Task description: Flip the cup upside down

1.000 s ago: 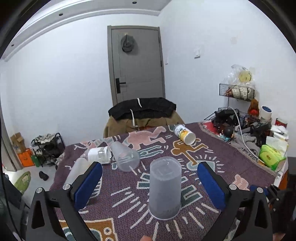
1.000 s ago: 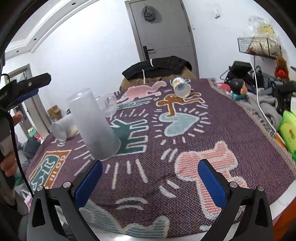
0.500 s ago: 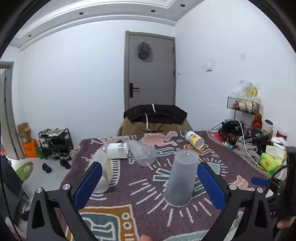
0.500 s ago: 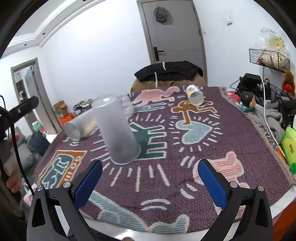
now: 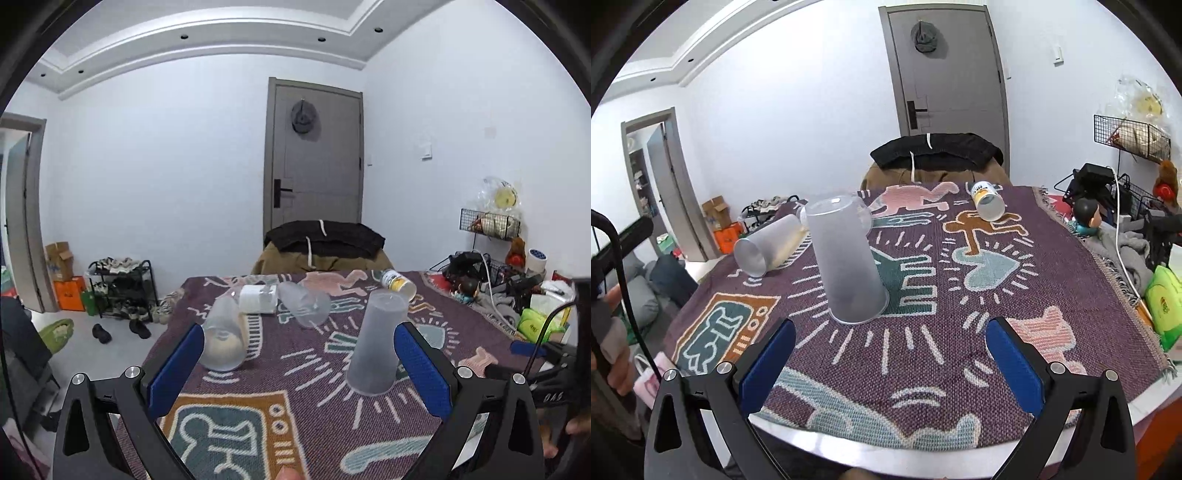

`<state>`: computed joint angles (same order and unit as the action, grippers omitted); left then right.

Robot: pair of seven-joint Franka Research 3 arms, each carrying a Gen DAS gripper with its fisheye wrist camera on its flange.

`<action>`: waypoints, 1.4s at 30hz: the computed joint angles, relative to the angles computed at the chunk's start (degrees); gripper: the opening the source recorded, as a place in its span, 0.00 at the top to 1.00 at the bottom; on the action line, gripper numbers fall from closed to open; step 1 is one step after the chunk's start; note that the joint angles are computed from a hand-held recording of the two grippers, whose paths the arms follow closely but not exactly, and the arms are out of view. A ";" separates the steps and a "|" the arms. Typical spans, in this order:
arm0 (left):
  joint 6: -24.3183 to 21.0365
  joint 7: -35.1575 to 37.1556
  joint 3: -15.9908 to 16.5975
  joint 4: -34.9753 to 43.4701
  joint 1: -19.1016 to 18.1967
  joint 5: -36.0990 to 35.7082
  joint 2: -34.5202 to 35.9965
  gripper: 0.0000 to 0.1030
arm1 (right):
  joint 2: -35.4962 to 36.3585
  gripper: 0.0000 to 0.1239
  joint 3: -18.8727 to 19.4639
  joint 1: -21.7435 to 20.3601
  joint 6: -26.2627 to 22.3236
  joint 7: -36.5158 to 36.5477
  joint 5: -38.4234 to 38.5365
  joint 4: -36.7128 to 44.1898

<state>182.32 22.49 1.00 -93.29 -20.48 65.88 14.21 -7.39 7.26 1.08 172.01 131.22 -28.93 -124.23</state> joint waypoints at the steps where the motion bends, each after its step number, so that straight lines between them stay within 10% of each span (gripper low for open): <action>1: 0.00 -0.85 0.56 -0.56 -0.36 1.00 -0.38 0.00 | -0.45 0.17 0.87 -0.80 -0.49 1.85 -2.50 -0.05; 13: -0.42 -23.62 0.24 -3.05 2.35 22.62 -2.99 0.00 | -3.59 0.17 7.40 -9.61 4.45 22.90 -25.77 -2.13; 22: -2.61 -18.89 -5.29 -4.73 7.10 20.51 -3.06 0.00 | -2.77 0.17 6.79 -9.41 6.04 24.75 -26.89 -2.26; 42: -2.23 -18.01 -6.37 -5.23 8.29 19.07 -3.28 0.00 | -1.33 0.17 3.84 -5.34 5.07 21.39 -23.86 -2.07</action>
